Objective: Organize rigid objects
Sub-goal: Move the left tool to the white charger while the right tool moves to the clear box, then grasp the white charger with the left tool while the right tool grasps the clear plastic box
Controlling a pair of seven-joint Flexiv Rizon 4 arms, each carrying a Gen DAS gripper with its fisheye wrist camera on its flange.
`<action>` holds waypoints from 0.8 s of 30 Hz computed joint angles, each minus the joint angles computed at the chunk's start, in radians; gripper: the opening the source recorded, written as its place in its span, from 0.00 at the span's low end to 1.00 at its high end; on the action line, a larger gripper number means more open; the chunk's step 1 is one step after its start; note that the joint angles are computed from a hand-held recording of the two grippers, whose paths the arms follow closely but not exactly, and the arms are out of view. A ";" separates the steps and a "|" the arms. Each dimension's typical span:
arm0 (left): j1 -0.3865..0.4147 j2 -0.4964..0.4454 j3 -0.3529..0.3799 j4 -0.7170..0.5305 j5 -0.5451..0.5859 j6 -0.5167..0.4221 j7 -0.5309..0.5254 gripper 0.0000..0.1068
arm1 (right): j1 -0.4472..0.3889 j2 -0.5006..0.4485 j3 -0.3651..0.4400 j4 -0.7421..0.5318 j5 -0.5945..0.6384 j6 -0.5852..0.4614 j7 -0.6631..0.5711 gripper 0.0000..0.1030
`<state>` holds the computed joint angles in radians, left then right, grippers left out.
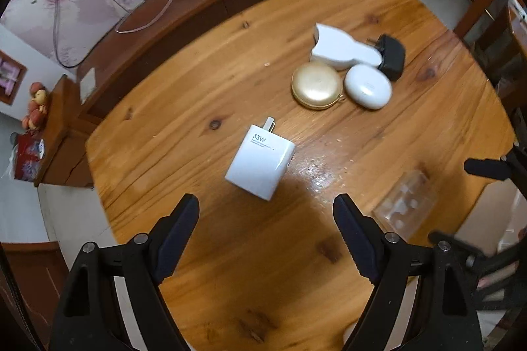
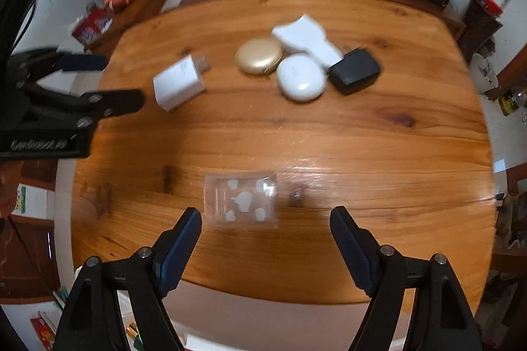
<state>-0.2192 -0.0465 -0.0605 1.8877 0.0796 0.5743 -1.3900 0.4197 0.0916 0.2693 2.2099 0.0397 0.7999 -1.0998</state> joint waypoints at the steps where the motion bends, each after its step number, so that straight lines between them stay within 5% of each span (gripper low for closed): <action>1: 0.002 -0.014 -0.001 -0.003 -0.001 0.003 0.005 0.80 | 0.005 -0.015 0.002 -0.005 -0.006 -0.002 -0.001 0.79; 11: 0.005 -0.112 0.005 -0.040 -0.020 0.015 0.036 0.80 | 0.033 -0.120 0.009 -0.054 -0.090 -0.060 0.046 0.79; 21: -0.006 -0.154 0.013 -0.063 -0.016 0.004 0.028 0.79 | 0.026 -0.159 0.008 -0.093 -0.043 -0.111 0.023 0.79; 24: -0.001 -0.159 0.013 -0.058 -0.041 -0.005 0.033 0.65 | 0.031 -0.179 0.007 -0.116 -0.053 -0.153 0.016 0.71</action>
